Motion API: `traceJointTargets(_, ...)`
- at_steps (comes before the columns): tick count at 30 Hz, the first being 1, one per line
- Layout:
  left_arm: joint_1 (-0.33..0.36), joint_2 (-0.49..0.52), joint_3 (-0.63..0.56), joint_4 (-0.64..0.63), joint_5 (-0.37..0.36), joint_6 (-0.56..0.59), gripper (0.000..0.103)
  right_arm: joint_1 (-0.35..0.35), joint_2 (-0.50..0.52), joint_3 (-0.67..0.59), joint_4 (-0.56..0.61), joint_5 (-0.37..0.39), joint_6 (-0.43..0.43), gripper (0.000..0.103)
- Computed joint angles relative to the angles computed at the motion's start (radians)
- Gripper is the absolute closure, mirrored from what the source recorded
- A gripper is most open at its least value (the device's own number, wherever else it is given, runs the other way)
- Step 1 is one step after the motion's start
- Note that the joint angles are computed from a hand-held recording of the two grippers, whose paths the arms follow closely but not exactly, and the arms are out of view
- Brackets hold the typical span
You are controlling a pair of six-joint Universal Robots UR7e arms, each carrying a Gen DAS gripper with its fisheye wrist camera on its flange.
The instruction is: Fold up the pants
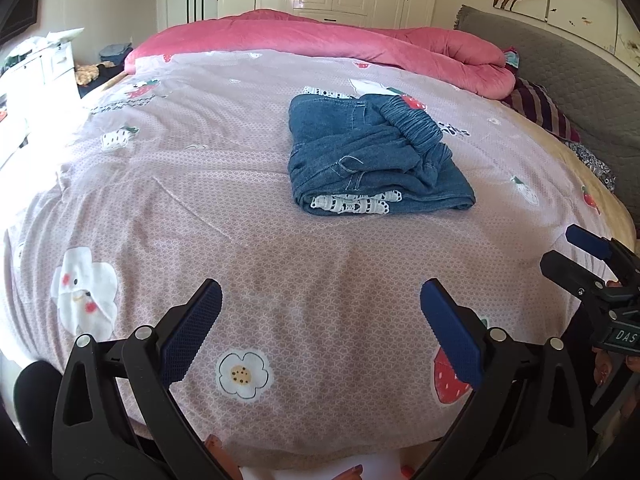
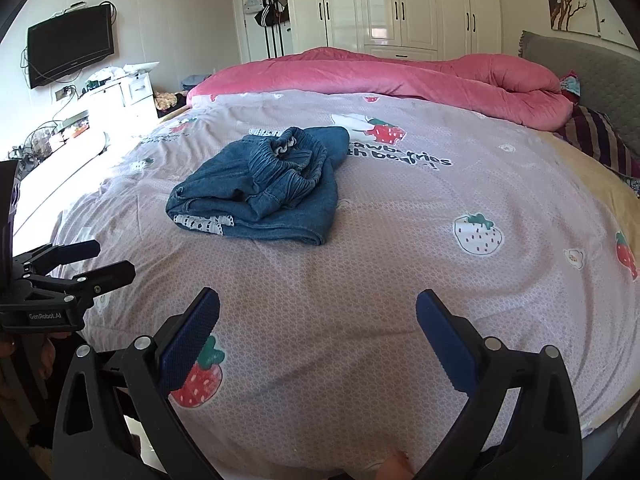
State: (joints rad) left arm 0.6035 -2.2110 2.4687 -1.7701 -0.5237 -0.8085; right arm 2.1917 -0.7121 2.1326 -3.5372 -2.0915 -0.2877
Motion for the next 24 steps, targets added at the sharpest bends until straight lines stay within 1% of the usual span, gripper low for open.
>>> traceJointTargets(4, -0.019, -0.025, -0.003, 0.069, 0.0, -0.054, 0.01, 0.004, -0.002, 0.012, -0.004, 0.0, 0.004, 0.005)
traceJointTargets(9, -0.059, -0.074, 0.001, 0.185, -0.009, -0.152, 0.01, 0.016, 0.001, 0.024, -0.02, 0.009, 0.008, 0.005)
traceJointTargets(13, -0.08, -0.105, 0.009, 0.244, -0.02, -0.202, 0.01, 0.019, 0.008, 0.034, -0.036, 0.018, 0.024, 0.005)
traceJointTargets(19, -0.106, -0.143, 0.032, 0.298, -0.018, -0.25, 0.01, 0.014, 0.023, 0.053, -0.075, 0.009, 0.046, 0.005)
traceJointTargets(24, -0.092, -0.134, 0.049, 0.253, -0.024, -0.23, 0.01, 0.006, 0.045, 0.057, -0.116, 0.0, 0.034, 0.005)
